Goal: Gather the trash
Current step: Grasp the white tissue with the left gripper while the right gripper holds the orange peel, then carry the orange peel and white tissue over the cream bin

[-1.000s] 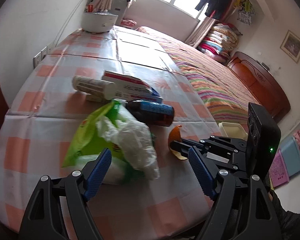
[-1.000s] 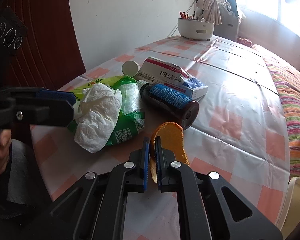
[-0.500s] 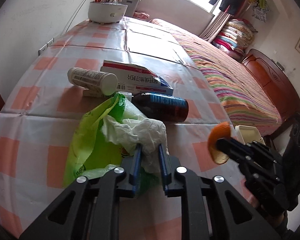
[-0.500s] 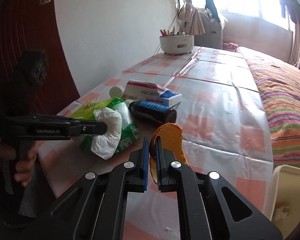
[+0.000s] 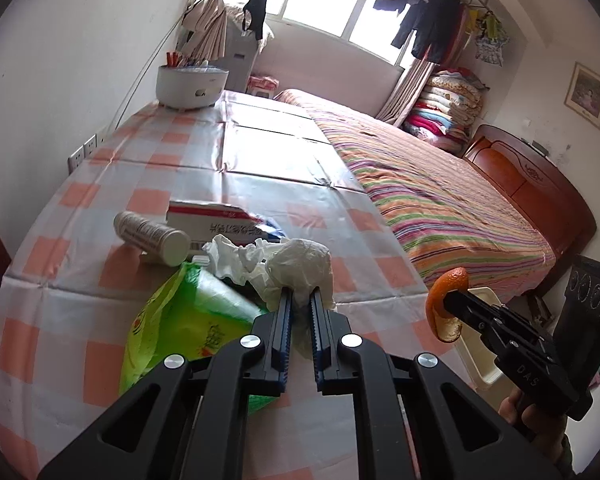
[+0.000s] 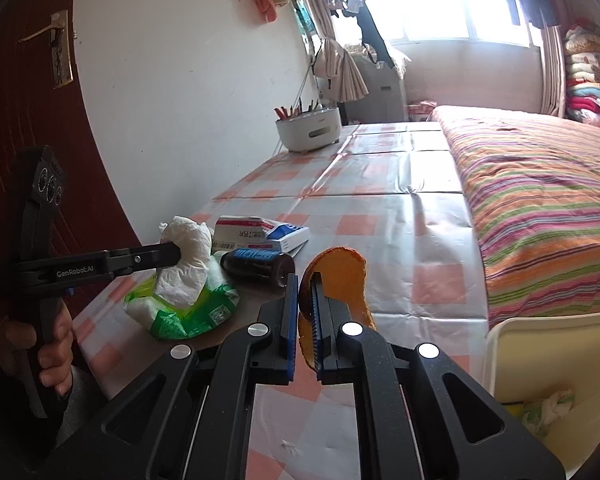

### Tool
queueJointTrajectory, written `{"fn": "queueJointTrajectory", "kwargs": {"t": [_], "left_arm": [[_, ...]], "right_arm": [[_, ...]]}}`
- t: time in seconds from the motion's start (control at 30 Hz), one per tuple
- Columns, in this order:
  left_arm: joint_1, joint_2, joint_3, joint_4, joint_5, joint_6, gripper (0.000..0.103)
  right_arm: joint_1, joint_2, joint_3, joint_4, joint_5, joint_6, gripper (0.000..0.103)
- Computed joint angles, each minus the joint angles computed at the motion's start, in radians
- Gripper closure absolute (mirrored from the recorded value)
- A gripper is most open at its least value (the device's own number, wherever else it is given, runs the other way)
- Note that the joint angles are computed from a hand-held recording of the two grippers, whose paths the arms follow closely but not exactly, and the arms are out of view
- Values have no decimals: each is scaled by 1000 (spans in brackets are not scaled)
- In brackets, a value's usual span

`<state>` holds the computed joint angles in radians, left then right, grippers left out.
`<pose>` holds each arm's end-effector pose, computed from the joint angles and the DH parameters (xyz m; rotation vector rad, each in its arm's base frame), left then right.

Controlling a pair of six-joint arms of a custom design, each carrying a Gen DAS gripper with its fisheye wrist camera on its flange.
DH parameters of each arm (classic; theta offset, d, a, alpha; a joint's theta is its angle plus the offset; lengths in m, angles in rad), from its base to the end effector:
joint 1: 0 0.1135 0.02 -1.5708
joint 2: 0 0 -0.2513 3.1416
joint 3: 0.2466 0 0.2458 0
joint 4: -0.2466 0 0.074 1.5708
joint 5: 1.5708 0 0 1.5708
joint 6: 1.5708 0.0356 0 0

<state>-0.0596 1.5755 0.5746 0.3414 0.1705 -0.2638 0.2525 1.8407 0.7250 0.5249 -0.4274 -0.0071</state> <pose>0.2856 -0.0231 0.1296 -0.1351 2.2401 -0.3660 0.3198 0.0977 0.1087 -0.5245 2.0977 0.6028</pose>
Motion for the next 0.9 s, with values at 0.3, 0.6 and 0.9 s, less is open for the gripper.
{"fn": "queueJointTrajectory", "kwargs": {"t": [0.3, 0.6, 0.9], "left_arm": [[-90, 15, 72, -57, -82, -12, 94], [-222, 15, 168, -106, -156, 0, 94], [-356, 9, 287, -138, -189, 37, 94]], "right_arm": [[-64, -39, -44, 34, -25, 10, 97], [-163, -67, -84, 62, -50, 12, 97], [-275, -74, -110, 86, -58, 15, 97]]}}
